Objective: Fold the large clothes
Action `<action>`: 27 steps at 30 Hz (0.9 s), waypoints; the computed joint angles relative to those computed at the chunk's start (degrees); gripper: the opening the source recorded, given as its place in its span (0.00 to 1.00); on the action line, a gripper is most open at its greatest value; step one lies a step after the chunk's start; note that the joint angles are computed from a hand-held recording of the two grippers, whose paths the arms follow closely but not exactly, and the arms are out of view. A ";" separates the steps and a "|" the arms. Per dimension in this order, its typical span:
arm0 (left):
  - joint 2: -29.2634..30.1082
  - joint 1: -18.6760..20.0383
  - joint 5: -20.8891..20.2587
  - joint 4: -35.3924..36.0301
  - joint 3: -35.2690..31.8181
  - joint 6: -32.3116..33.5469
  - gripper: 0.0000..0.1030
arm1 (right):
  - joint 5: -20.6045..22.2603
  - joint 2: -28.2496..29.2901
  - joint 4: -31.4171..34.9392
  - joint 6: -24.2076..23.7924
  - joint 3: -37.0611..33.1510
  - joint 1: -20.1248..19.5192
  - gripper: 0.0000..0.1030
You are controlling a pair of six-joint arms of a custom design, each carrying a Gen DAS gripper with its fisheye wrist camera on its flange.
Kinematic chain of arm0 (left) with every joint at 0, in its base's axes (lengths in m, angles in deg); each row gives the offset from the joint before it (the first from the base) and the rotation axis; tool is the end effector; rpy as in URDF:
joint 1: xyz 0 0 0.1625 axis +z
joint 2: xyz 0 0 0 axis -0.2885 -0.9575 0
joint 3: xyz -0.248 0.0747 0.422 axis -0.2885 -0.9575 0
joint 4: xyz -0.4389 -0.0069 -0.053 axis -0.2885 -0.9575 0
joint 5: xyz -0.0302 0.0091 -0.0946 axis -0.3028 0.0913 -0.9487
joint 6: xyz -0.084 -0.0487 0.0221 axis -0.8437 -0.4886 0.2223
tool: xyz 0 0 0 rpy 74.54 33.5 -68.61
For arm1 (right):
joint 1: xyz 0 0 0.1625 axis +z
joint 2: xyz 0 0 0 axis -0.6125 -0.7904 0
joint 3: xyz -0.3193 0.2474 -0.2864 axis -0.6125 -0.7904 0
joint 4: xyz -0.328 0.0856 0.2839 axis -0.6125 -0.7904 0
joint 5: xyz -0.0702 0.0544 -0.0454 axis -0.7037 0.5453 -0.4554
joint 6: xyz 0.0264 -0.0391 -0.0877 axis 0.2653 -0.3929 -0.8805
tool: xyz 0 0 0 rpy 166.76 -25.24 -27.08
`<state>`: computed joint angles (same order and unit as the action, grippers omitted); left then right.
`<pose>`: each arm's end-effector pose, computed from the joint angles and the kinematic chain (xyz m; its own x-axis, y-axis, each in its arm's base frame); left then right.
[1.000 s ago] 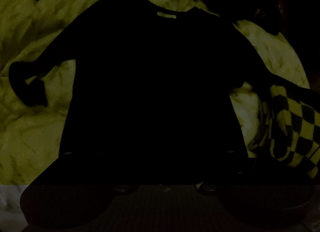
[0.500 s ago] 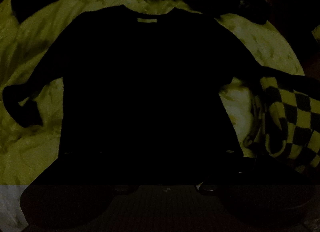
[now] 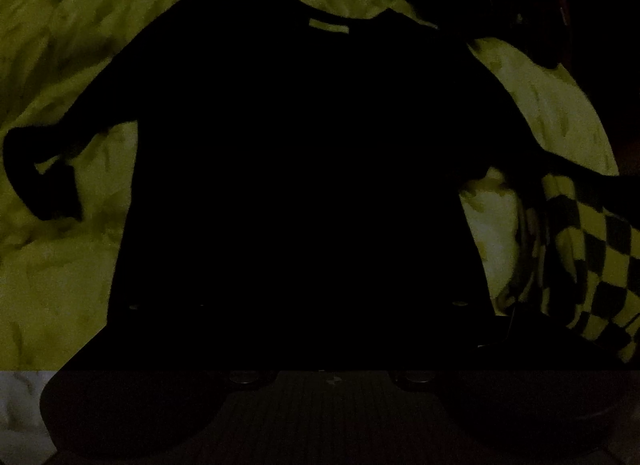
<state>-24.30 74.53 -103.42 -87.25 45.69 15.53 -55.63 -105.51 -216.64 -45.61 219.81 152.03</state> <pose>-0.1228 -0.5412 0.3572 -0.7442 0.4150 -0.5234 0.4603 0.8864 0.0484 0.2149 -0.3302 0.3066 -0.8096 0.4334 -0.3959 0.4318 -0.0172 -0.9018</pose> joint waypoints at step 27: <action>1.82 13.72 7.24 2.97 -9.70 -9.88 1.00 | 34.79 45.01 59.67 -9.96 -61.77 -4.42 0.09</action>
<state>-22.48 88.25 -96.18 -84.28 35.99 5.65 -20.84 -60.49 -156.97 -55.58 158.03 147.61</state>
